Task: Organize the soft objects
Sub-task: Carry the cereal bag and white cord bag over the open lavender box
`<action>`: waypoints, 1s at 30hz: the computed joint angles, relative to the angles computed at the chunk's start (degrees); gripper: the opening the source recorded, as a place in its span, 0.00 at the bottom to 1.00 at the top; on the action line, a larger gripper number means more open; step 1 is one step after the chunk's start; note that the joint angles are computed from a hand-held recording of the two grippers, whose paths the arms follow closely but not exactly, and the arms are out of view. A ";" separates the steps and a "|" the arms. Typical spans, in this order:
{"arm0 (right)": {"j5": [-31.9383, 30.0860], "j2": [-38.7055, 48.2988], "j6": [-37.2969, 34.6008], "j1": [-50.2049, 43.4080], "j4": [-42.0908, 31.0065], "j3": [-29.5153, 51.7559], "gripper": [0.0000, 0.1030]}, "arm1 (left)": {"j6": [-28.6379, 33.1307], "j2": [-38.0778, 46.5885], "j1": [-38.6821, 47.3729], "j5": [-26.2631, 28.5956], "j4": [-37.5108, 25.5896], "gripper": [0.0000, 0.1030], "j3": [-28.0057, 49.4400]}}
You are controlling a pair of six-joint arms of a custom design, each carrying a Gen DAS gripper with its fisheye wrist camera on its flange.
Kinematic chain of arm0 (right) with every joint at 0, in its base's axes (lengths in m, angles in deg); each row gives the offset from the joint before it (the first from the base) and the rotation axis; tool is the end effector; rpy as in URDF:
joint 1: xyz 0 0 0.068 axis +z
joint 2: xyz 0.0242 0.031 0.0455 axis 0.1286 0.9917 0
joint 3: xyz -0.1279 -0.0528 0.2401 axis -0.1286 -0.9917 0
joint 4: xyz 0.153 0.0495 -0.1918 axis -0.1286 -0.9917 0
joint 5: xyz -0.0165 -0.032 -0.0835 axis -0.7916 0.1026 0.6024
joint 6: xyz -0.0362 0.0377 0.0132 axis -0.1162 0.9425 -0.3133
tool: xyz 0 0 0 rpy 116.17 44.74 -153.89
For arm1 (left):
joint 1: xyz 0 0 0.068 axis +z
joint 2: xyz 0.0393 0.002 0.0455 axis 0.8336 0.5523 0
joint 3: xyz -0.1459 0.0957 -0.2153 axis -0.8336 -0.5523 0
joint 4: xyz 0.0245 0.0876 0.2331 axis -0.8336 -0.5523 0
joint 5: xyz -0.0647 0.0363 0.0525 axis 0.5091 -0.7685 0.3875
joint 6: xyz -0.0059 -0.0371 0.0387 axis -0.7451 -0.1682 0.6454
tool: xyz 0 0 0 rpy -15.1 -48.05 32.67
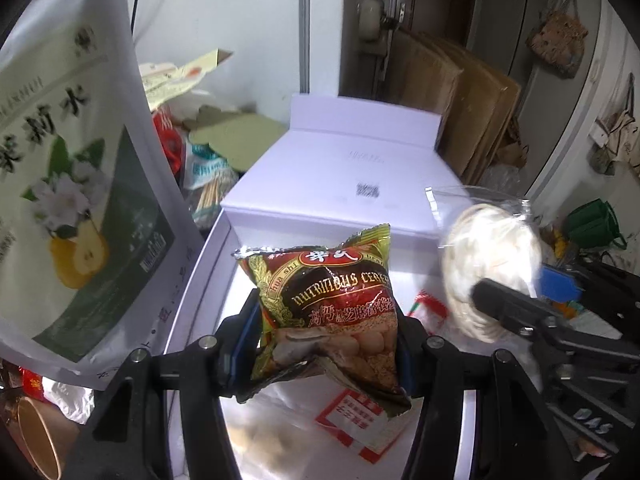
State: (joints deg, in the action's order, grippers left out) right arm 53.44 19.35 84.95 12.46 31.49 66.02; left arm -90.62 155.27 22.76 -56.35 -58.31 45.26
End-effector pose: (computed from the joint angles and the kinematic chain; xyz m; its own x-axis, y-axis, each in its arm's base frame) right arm 0.2952 0.0344 0.2721 -0.7404 -0.1041 -0.6640 -0.2677 0.9519 0.1492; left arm 0.3171 -0.2035 0.2625 -0.7931 0.1658 -0.5861 0.2240 0.9742 -0.0275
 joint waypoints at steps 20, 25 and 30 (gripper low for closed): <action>-2.75 6.67 -2.42 -2.34 -2.30 3.27 0.35 | -3.83 12.91 3.11 -0.04 -11.86 0.54 12.47; -1.58 6.30 -2.39 -2.50 -1.97 2.93 0.36 | -3.30 11.73 1.89 -2.86 -12.80 0.55 13.41; -1.14 5.65 -2.88 -2.45 -2.73 3.00 0.48 | -3.67 9.94 1.40 -4.73 -13.69 0.57 14.25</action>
